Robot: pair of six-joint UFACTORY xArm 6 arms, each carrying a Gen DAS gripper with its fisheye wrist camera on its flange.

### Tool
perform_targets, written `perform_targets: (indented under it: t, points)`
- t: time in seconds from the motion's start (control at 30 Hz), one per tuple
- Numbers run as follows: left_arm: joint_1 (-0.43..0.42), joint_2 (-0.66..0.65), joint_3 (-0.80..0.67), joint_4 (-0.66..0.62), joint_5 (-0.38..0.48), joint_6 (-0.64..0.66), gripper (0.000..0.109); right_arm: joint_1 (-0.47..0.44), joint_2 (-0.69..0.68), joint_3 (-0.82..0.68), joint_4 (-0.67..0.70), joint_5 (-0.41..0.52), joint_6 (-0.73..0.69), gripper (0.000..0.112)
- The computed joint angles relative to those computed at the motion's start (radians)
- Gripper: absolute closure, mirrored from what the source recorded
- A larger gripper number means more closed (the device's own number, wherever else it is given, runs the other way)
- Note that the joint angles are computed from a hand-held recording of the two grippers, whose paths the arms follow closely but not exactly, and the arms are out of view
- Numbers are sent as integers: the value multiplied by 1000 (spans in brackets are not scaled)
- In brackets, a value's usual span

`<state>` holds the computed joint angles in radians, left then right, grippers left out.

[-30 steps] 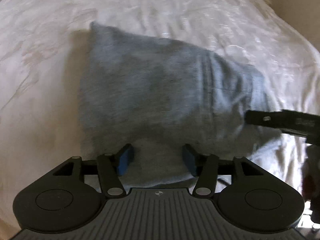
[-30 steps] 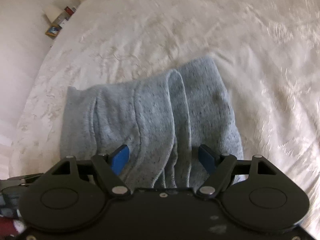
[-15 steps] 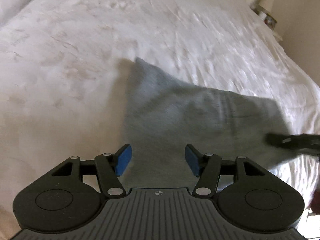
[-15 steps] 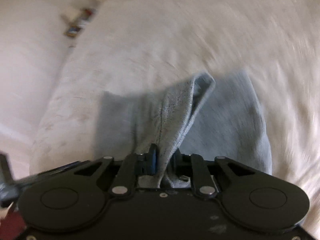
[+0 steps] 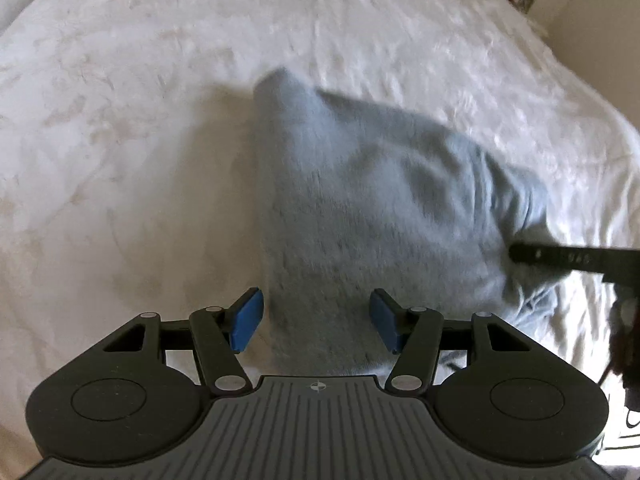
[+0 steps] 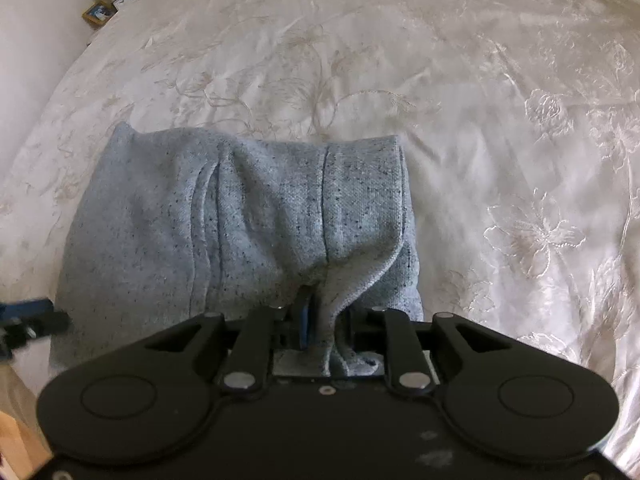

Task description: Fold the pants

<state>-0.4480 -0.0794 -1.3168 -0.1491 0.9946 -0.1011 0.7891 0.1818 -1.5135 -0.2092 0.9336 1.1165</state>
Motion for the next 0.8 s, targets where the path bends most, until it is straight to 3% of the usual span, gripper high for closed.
perform_targets:
  t: [0.2,0.8]
  points:
    - [-4,46,-39,19,68,-32,50,-19,-59,114,19,-88,46,86]
    - [-33,125,-125,82,159,-126,40,-23,-33,119,33,-128,-1,75]
